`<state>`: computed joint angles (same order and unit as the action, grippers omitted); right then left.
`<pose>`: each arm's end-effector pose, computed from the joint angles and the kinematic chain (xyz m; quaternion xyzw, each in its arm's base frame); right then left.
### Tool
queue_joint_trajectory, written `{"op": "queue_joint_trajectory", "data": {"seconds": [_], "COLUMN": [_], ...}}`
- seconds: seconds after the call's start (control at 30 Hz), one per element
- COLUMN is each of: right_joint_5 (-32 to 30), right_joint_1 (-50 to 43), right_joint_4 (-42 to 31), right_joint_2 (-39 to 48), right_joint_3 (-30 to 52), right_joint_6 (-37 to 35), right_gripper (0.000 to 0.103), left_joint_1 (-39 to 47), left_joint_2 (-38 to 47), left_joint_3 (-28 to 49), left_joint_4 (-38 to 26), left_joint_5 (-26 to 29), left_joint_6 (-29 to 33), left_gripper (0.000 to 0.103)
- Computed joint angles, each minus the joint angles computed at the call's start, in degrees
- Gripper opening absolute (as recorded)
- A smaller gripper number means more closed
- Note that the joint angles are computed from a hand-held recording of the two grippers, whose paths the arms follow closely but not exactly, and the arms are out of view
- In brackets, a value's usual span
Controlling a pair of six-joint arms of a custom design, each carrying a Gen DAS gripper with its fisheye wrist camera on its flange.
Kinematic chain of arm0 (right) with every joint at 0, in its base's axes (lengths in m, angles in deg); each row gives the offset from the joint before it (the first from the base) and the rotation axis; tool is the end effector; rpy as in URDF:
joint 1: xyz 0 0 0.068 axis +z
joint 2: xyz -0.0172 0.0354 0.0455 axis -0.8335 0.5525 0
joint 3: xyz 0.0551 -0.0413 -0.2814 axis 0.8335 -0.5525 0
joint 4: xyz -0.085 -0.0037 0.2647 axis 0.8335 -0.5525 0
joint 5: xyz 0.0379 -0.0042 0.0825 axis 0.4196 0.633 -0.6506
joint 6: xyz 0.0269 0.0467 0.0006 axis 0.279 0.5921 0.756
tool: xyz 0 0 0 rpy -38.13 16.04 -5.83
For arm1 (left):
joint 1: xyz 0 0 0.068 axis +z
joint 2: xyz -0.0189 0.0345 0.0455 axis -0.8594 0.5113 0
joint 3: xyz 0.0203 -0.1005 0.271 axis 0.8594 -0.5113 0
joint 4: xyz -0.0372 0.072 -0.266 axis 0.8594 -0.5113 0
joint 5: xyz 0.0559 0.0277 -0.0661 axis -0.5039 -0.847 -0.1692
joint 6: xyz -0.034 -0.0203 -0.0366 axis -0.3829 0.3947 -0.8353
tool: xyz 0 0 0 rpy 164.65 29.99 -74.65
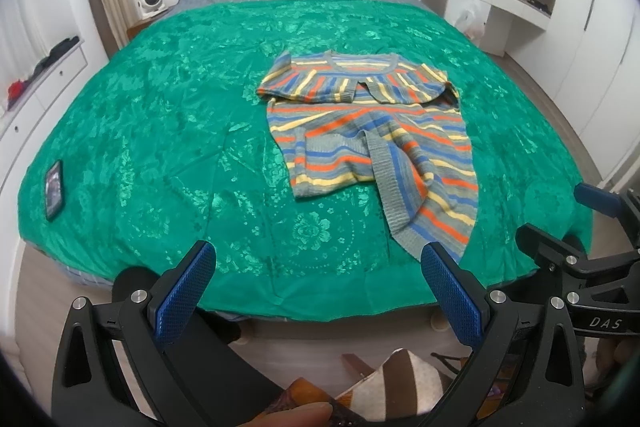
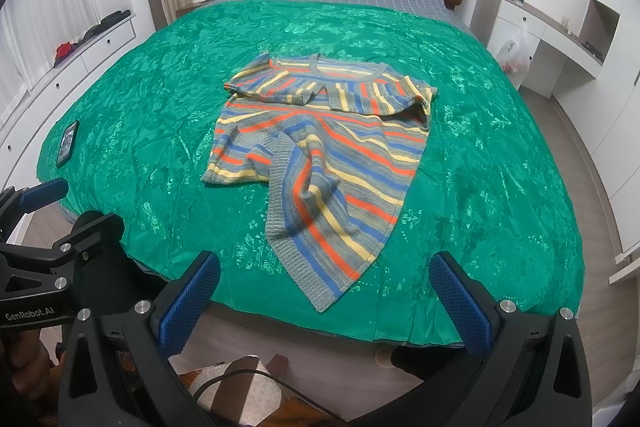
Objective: Fold small clothes
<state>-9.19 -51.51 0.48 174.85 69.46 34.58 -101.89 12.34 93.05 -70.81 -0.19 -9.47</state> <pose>0.3266 0.0374 0.2827 -0.2745 0.9074 0.0708 0.3103 0.2394 -0.1948 0.2957 -0.1645 0.9334 0.0516 0.3148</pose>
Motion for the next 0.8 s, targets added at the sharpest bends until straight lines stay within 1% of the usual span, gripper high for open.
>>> {"op": "queue_joint_trajectory", "data": {"seconds": [0.8], "right_joint_5": [0.2], "right_joint_1": [0.2], "right_joint_4": [0.0], "right_joint_2": [0.2], "right_joint_3": [-0.7], "right_joint_6": [-0.2], "right_gripper": [0.103], "left_joint_1": [-0.2], "left_joint_2": [0.2], "left_joint_3": [0.2], "left_joint_4": [-0.4], "left_joint_5": [0.5], "left_joint_6": [-0.3], "left_gripper": [0.103]}}
